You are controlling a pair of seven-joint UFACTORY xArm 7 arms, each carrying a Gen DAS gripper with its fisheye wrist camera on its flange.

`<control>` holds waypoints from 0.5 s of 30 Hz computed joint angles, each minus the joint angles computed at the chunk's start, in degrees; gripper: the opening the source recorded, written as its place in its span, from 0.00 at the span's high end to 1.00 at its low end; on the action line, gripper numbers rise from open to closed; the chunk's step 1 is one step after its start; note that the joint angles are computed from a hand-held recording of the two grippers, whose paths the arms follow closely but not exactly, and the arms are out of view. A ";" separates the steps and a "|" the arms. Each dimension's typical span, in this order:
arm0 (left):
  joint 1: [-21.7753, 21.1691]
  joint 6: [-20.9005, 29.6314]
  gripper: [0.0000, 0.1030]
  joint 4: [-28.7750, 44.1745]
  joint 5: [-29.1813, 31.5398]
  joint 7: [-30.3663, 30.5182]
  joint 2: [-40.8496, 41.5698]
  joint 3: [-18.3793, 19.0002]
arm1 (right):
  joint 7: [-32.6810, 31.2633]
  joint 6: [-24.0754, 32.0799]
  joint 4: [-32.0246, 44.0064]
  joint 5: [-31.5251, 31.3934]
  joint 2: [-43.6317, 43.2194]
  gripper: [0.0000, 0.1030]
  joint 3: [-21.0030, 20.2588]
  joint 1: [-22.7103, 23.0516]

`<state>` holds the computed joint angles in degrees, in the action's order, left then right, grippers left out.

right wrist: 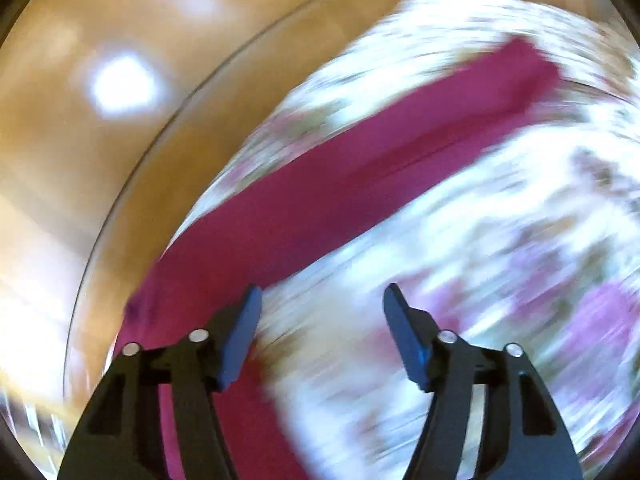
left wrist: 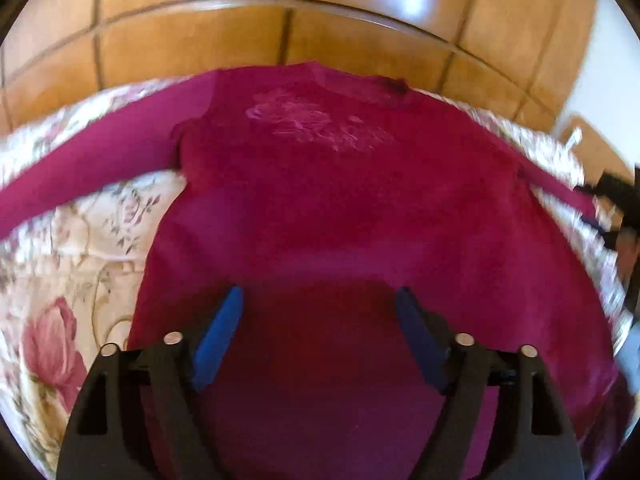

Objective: Fold small clothes

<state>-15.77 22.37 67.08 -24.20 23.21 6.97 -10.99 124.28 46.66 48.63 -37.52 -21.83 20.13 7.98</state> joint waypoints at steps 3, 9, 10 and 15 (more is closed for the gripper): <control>-0.52 -0.62 0.19 -0.88 1.63 -0.96 -0.51 0.02 | 1.04 1.04 -7.02 3.32 -7.60 0.44 -3.16 -1.59; 0.05 -0.13 0.15 -1.09 -1.43 1.92 -0.61 -0.11 | -3.27 0.81 -10.51 7.52 -9.97 0.45 -6.03 -7.51; -0.07 -0.14 0.14 -0.81 -1.10 1.62 -0.31 -0.04 | -5.25 1.81 -9.24 7.90 -8.81 0.44 -6.14 -8.16; -0.24 0.61 0.09 0.60 -0.39 1.35 0.90 -0.27 | -18.02 12.00 -0.20 9.12 -1.81 0.96 -6.84 -8.12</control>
<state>-16.02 22.97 67.68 -24.59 24.56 7.86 -11.26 106.26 58.66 48.43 -28.39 -23.64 13.29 -0.13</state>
